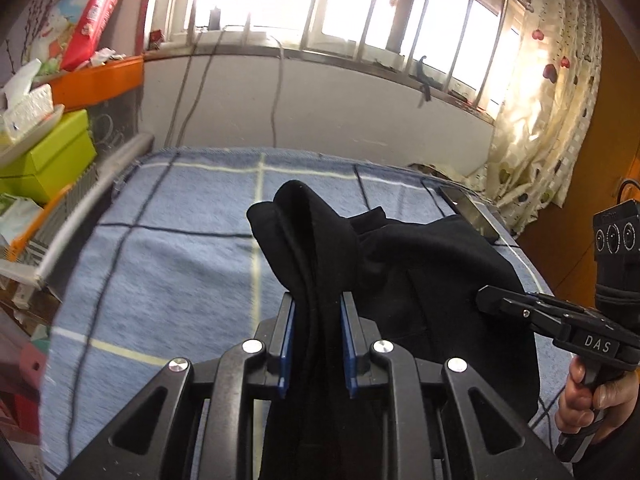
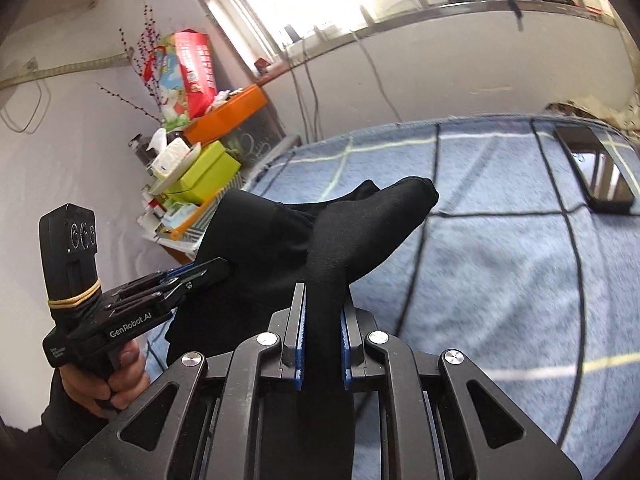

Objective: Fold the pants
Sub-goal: 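Grasp the pants end with the right tool and lift it, then fold the held end over the pants and open the right tool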

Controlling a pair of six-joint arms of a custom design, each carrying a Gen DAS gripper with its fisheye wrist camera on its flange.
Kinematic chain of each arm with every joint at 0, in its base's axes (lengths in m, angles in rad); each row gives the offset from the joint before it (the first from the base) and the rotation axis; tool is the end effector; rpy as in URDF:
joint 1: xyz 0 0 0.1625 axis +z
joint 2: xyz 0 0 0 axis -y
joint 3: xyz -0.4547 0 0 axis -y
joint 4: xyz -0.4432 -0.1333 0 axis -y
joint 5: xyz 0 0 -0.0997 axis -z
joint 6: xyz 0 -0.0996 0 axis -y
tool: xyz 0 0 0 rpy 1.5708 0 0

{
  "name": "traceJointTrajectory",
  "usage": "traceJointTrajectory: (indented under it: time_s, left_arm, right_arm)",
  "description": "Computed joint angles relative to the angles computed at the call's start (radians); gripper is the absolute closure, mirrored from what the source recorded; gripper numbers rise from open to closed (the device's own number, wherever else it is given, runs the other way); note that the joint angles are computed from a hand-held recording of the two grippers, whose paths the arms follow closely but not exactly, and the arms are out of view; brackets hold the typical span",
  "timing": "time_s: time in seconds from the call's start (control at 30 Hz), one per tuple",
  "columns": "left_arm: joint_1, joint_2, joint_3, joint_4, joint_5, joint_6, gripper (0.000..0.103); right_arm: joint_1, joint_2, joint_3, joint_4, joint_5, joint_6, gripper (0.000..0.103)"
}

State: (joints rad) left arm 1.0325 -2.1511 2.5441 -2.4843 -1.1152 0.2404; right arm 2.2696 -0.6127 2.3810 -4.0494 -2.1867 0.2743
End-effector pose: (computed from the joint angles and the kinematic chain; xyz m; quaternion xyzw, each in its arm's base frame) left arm 0.0028 -0.3407 0.3450 0.3036 0.8930 -0.2803 0.1786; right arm 0.3241 -0.2679 -0.0072 0.0852 -0.8956 0.4258 0.0963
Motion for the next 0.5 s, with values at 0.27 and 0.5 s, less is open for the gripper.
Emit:
traceJointTrajectory:
  time_s: [0.27,0.5]
  left_arm:
    - [0.057,0.069,-0.044,-0.083,0.044,0.089,0.081]
    - [0.128,0.134,-0.079,-0.144,0.041,0.145,0.081]
  right_arm:
    - [-0.048,0.028,-0.09,0.048,0.091,-0.052,0.089]
    - [-0.093,0.055,-0.138,0.08,0.146,-0.087,0.089]
